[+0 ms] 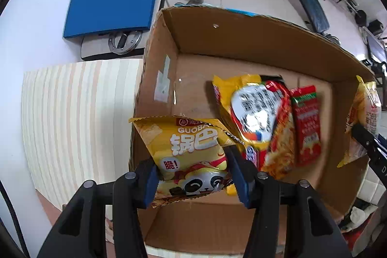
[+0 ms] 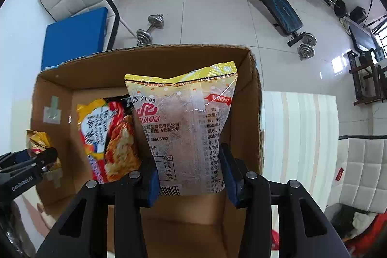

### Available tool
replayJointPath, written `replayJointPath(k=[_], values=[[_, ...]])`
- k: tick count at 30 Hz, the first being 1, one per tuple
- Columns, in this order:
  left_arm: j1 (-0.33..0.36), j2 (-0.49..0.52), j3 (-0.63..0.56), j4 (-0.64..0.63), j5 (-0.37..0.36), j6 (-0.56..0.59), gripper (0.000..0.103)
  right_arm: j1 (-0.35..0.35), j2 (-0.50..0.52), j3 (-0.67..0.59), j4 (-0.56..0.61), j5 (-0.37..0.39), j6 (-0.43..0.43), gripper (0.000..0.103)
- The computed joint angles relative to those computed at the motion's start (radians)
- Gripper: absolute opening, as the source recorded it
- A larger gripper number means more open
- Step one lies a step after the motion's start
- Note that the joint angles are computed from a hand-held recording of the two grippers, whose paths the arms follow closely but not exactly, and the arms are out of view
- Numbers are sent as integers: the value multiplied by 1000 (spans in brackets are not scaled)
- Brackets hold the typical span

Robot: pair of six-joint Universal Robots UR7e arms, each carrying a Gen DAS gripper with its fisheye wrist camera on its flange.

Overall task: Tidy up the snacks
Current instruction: 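Lower both bags into the cardboard box and open both tools, then grasp an orange packet with left tool while right tool grasps another orange packet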

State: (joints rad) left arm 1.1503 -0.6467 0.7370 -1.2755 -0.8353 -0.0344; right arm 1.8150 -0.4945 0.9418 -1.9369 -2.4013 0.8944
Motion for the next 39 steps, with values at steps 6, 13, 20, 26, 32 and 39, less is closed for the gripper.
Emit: replayJointPath(k=[6,13,20,26,32,39], values=[[11,58,-114,71,-44,-53,54,-20,8,-20,24,35,2,69],[-13,-34,40,-118,-17,46,91,-9,-13,34,-64,40,-14,94],[-28,-131,157,-231,-64,139,93,46,-13,83,-187,21,-68,96],[-32,-265,270,-279,-118,189,93,116,-27,171,-310,39,-64,96],[5,-409,358,-233,-140,190,93,191,-32,269,-363,122,52,96],[149,-376,248,-24,-225,-53,93,202,12,332,-485,204,172,96]])
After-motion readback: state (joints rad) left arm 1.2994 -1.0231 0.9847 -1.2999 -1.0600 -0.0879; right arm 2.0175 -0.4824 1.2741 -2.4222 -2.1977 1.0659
